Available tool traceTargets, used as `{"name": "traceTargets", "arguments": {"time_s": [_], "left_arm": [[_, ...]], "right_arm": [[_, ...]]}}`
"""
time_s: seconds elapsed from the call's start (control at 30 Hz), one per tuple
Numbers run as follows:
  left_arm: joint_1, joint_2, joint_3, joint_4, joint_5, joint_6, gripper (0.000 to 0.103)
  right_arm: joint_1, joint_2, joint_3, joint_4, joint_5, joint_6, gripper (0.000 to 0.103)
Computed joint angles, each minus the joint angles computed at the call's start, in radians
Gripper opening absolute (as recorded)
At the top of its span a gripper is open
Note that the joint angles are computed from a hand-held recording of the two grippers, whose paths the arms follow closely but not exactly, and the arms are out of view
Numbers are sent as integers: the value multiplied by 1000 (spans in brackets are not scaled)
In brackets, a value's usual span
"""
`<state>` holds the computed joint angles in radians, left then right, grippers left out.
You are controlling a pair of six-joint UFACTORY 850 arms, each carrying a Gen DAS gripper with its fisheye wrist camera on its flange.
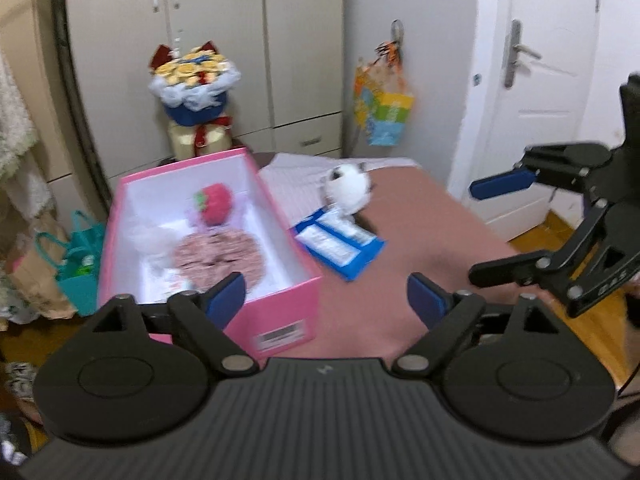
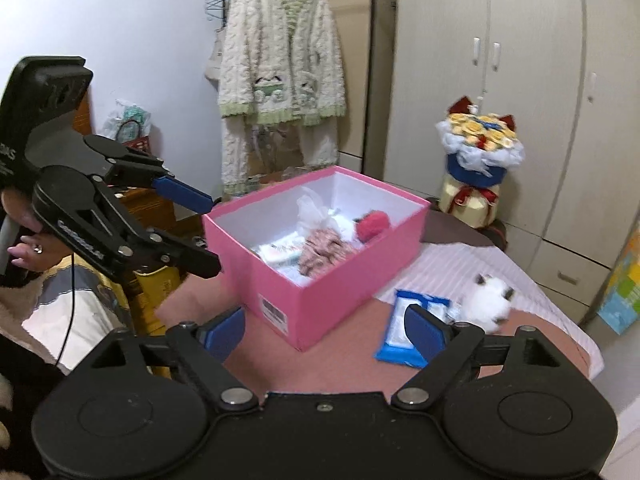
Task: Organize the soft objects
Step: 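Move both grippers back from the box toward the blue wipes pack, then grasp the blue wipes pack with both grippers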
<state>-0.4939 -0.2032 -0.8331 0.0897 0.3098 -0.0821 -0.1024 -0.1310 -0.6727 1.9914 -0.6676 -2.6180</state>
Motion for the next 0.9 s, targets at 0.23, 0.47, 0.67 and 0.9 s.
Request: {"name": "traceTargets", "arguments": {"time_s": [0.23, 0.47, 0.67, 0.9], "left_arm": [[-64, -118, -58, 29, 143, -105, 102], [-107, -249, -161, -138, 199, -16, 102], [-149, -379, -295, -447, 189, 198, 98], [-182, -493, -411, -795, 223, 520, 88]], "right_arm": [[-115, -77, -4, 39, -106, -66, 92], [-150, -216, -71, 80, -174, -184, 92], [-113, -350, -141, 146, -183, -250, 92], [-84, -459, -258, 111, -158, -236, 93]]}}
